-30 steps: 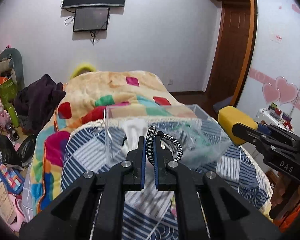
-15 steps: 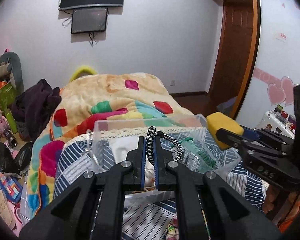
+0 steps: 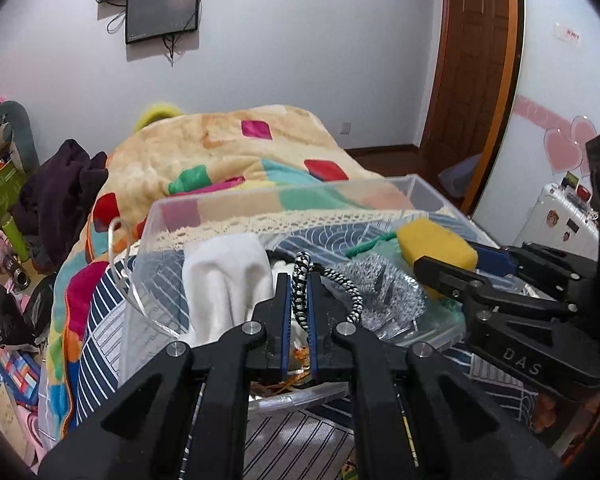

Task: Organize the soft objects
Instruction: 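Drop the bracelet into the box with the left tool while the right tool drops the sponge, then grasp the floral scrunchie with the left tool while the right tool grasps the yellow ball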

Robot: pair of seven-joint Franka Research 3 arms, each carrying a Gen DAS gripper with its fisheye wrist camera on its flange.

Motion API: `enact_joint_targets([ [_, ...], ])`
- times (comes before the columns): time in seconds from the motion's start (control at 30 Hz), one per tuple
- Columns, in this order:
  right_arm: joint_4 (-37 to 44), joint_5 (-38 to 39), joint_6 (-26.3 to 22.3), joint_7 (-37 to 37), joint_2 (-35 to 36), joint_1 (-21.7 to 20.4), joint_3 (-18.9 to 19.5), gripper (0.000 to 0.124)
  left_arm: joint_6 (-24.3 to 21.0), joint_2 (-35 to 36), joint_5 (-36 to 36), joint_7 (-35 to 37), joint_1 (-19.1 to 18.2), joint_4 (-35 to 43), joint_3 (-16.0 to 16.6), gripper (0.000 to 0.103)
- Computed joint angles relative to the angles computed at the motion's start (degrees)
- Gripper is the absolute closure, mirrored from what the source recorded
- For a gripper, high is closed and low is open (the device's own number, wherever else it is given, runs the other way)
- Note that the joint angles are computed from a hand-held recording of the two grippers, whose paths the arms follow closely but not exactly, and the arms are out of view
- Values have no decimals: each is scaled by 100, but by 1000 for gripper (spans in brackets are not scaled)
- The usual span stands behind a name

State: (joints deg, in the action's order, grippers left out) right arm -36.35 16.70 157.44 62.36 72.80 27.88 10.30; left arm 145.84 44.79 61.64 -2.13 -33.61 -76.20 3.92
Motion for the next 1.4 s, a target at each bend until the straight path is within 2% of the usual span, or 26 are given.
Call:
enact_joint_targets([
  [0.17,-505,39,134,-159,-286,-69,52,86,-17,-104,52,-13,-33,-158,-5,96],
  [0.2,-612,211,157,-313,-359,-51,-15,84,20,-158,78,-36,-30,-228,-12,93],
  [0.23,-519,-18,137,-142,-301,-74,54,83,44,-191,102,-56,-26,-270,-19,92],
  [0.33,-817,79,256,-285,-481,-106,71,79,50,-303,187,-101,-37,-386,-42,80],
  [0.37,-977,107,335,-345,-569,-132,106,77,62,-352,234,-139,-45,-440,-44,73],
  [0.43,-1364,133,631,-346,-780,-115,59,66,73,-498,433,-341,-106,-605,-9,69],
  [0.57,-2064,107,1221,-434,-1158,-155,83,64,10,-792,858,-739,-168,-920,-59,53],
  [0.67,-2621,168,1616,-703,-1462,-362,381,62,-95,-993,1166,-938,-184,-1138,-177,45],
  [0.8,-3362,261,2180,-1143,-1802,-731,916,53,-248,-1077,1308,-962,-141,-1264,-388,32],
  [0.97,-3956,214,2607,-1427,-1986,-1091,1373,42,-195,-1073,1192,-872,-51,-1385,-598,25],
  [1.17,-4384,133,2527,-1429,-2094,-1275,1535,42,44,-933,807,-728,16,-1501,-689,21],
  [1.4,-4646,239,2235,-1355,-2173,-1204,1348,42,478,-750,354,-706,33,-1645,-633,21],
])
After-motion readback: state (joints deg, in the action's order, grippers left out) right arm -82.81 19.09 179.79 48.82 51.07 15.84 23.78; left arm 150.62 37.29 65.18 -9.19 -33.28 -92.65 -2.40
